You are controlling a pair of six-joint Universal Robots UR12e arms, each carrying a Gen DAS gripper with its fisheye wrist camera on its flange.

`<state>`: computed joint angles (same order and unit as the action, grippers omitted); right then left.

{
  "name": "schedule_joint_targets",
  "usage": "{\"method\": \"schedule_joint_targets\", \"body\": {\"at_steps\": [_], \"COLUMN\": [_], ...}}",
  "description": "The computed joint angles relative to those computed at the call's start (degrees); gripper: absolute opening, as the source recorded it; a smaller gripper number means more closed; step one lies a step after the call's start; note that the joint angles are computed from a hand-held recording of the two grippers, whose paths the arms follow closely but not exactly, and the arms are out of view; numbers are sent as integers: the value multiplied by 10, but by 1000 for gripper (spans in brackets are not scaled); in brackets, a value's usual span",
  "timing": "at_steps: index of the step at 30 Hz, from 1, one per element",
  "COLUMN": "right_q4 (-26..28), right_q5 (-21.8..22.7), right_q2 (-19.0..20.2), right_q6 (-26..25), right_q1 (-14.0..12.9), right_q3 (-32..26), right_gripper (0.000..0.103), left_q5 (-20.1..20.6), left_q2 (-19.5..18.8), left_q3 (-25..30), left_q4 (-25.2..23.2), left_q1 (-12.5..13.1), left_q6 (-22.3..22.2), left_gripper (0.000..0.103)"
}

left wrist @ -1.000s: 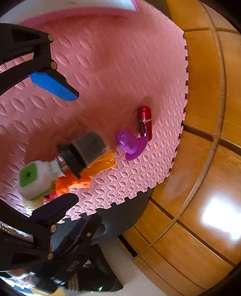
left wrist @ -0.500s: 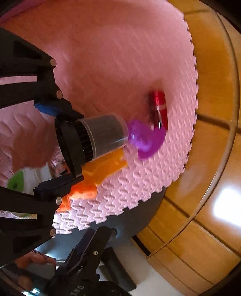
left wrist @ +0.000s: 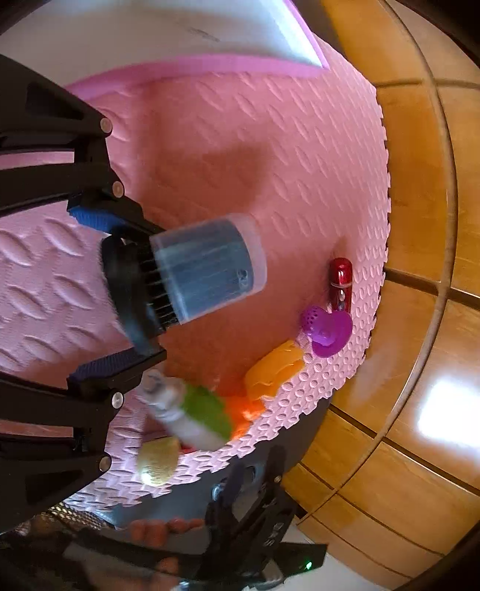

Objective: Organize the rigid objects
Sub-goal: 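Lift the clear-and-black cup with the left gripper while the right gripper grasps the purple cup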

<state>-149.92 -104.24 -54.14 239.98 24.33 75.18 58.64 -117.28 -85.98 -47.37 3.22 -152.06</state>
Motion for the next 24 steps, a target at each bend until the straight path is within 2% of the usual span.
{"method": "schedule_joint_targets", "body": {"at_steps": [4, 8, 12, 15, 17, 20, 23, 24], "right_q4": [10, -10, -41, -36, -34, -9, 51, 68], "right_q5": [-1, 10, 43, 54, 77, 119, 134, 136], "right_q2": [4, 8, 13, 23, 35, 61, 97, 106], "right_q6": [-15, -31, -32, -41, -49, -59, -70, -70], "right_q1": [2, 3, -1, -2, -6, -13, -16, -17], "right_q3": [-9, -10, -13, -36, -61, -110, -179, -196], "right_gripper": [82, 82, 82, 82, 82, 82, 82, 78], "left_q5": [-1, -5, -15, -19, -21, -23, -30, -32], "left_q2": [13, 16, 17, 17, 18, 18, 17, 17], "left_q3": [-25, -34, -39, -41, -45, -47, -47, -47], "left_q4": [23, 40, 47, 52, 58, 63, 63, 62], "left_q1": [6, 7, 10, 11, 12, 13, 14, 15], "left_q6": [18, 25, 29, 29, 33, 32, 30, 31], "left_gripper": [56, 56, 56, 56, 56, 56, 56, 56]}}
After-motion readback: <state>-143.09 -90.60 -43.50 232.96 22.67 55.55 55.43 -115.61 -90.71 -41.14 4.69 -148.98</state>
